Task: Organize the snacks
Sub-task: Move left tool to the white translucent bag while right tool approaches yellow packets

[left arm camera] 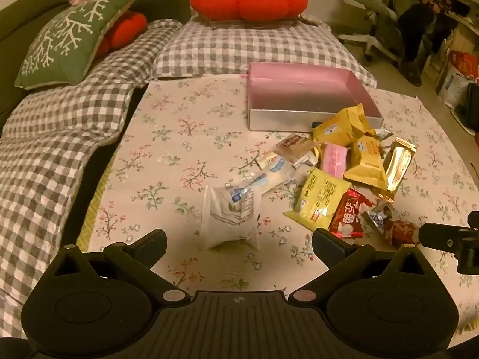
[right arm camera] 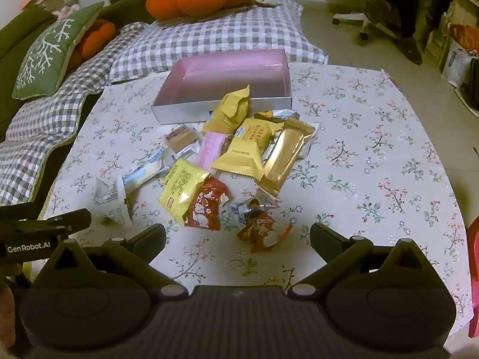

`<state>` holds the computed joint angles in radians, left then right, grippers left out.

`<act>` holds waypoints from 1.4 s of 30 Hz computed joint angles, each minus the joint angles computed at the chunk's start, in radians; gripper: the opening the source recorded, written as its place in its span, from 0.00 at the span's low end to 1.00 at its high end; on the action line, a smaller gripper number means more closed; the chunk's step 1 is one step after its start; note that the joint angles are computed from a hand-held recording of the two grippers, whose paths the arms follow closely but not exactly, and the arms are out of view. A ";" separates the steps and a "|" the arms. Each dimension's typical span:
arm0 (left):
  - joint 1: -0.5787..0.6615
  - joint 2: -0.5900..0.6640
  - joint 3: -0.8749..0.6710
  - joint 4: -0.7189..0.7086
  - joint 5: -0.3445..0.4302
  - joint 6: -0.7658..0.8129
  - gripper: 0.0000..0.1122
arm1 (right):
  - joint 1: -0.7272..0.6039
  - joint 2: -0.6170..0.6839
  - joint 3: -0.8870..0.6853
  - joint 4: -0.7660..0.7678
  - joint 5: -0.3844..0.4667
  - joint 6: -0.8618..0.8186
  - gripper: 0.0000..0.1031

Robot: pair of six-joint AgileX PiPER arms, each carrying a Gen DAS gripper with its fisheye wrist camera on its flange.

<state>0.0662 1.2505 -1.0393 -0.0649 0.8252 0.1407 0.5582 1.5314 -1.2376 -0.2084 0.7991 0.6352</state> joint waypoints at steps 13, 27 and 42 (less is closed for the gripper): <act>0.025 0.021 0.008 0.015 -0.025 0.003 0.92 | 0.109 0.056 -0.045 -0.222 0.085 0.177 1.00; 0.133 0.154 -0.124 -0.056 0.013 0.038 0.92 | 0.033 0.085 -0.100 -0.139 0.080 0.116 1.00; 0.092 0.338 -0.170 -0.061 0.051 0.092 0.92 | -0.120 0.222 -0.235 0.142 0.033 -0.031 1.00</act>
<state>0.1581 1.5886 -1.2095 -0.1261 0.8763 0.2325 0.4385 1.7531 -1.4728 -0.0662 0.8324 0.6039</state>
